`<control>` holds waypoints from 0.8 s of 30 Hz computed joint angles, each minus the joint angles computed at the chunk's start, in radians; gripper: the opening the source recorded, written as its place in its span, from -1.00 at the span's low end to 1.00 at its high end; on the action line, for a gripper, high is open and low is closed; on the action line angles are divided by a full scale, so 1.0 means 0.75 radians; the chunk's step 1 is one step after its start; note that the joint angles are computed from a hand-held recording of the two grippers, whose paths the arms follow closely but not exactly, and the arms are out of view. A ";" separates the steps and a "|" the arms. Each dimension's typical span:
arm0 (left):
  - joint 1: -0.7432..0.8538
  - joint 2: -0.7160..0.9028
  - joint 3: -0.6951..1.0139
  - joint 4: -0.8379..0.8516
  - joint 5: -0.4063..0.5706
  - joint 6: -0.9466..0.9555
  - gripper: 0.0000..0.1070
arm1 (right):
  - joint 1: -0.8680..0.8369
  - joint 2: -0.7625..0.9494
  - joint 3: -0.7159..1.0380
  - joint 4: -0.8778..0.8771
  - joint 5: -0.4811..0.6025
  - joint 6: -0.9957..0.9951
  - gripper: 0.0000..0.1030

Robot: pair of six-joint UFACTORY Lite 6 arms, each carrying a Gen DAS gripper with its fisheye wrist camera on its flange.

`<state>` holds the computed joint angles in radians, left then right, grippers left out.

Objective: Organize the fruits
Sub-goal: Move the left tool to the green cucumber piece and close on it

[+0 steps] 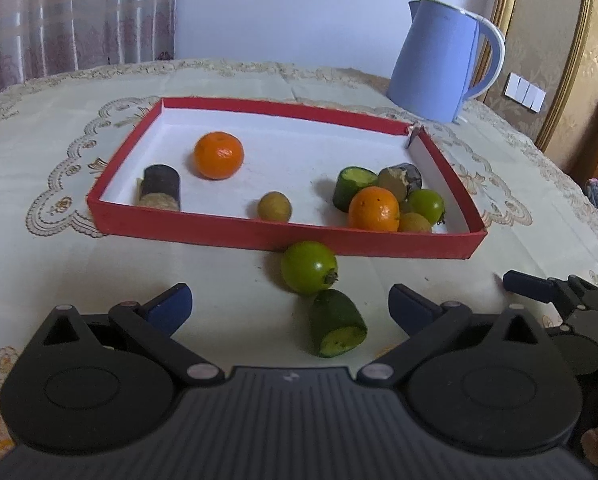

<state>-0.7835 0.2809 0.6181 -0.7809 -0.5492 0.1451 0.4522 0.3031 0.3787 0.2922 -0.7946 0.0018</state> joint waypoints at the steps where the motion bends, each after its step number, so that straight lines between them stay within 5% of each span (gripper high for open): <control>1: -0.002 0.017 0.024 -0.040 0.017 0.031 0.93 | 0.000 0.001 0.001 0.001 0.001 -0.001 1.00; 12: 0.027 0.037 0.042 -0.099 0.075 0.032 0.69 | -0.001 -0.003 -0.002 -0.001 0.002 0.001 1.00; 20: -0.105 0.005 -0.041 -0.152 -0.105 0.095 0.32 | -0.004 -0.003 -0.003 -0.005 0.001 0.002 1.00; 24: -0.164 0.022 -0.049 -0.217 -0.188 0.165 0.31 | -0.006 0.000 -0.002 -0.008 -0.001 0.004 1.00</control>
